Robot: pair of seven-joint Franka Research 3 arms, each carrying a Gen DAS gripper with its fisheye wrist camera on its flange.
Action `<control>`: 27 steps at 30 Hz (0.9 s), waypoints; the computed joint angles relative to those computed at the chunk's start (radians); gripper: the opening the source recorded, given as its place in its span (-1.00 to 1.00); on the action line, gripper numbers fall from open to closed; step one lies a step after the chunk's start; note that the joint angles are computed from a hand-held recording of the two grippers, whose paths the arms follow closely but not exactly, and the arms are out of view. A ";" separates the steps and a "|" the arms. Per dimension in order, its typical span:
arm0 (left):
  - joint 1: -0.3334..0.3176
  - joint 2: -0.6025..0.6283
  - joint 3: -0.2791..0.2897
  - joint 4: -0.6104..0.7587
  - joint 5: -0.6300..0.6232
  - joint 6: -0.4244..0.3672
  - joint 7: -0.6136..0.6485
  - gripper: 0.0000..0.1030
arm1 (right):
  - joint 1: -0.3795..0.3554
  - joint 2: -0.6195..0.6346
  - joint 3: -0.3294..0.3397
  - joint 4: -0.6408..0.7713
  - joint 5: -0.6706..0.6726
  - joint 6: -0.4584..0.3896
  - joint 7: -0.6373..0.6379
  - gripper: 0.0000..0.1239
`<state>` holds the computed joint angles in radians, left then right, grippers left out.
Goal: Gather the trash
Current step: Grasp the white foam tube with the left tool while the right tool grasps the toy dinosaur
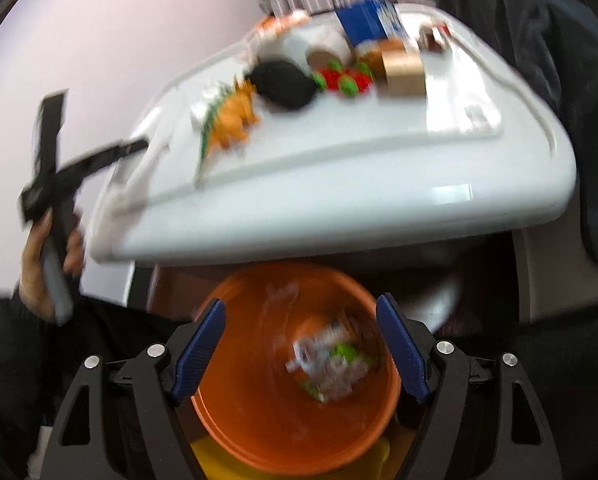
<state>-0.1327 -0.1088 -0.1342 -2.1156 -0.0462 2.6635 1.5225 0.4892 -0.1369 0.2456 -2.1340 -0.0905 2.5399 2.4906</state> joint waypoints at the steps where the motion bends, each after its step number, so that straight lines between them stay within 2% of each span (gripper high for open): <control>1: -0.003 -0.033 -0.003 -0.021 -0.007 -0.003 -0.011 -0.52 | -0.009 0.021 -0.001 0.033 -0.029 0.006 0.004 0.23; 4: -0.006 -0.142 -0.014 -0.105 0.031 0.011 -0.081 -0.51 | -0.016 0.122 -0.016 0.170 -0.099 0.007 0.002 0.23; 7: -0.020 -0.228 -0.022 -0.187 0.059 0.036 -0.173 -0.51 | 0.005 0.269 -0.053 0.348 -0.100 -0.015 -0.033 0.23; 11: -0.048 -0.290 -0.012 -0.277 0.098 0.102 -0.232 -0.50 | 0.053 0.466 -0.104 0.601 -0.075 -0.109 -0.058 0.23; 14: -0.064 -0.287 0.006 -0.281 0.114 0.107 -0.224 -0.50 | 0.092 0.582 -0.141 0.762 -0.057 -0.194 -0.075 0.23; 17: -0.092 -0.293 0.047 -0.293 0.069 0.106 -0.209 -0.49 | 0.131 0.662 -0.183 0.878 -0.055 -0.265 -0.069 0.23; 19: -0.093 -0.293 0.055 -0.293 0.055 0.105 -0.211 -0.49 | 0.152 0.714 -0.210 0.955 -0.065 -0.317 -0.056 0.18; 20: -0.093 -0.297 0.058 -0.296 0.049 0.106 -0.209 -0.49 | 0.165 0.722 -0.225 0.965 -0.081 -0.324 -0.048 0.10; 21: -0.096 -0.299 0.062 -0.298 0.043 0.111 -0.205 -0.49 | 0.182 0.736 -0.243 0.991 -0.112 -0.345 -0.043 -0.29; 23: -0.097 -0.307 0.061 -0.305 0.040 0.120 -0.201 -0.49 | 0.195 0.754 -0.254 1.023 -0.137 -0.371 -0.060 -0.35; 27: -0.106 -0.315 0.062 -0.314 0.036 0.124 -0.187 -0.49 | 0.199 0.718 -0.252 0.970 -0.143 -0.344 -0.054 -0.35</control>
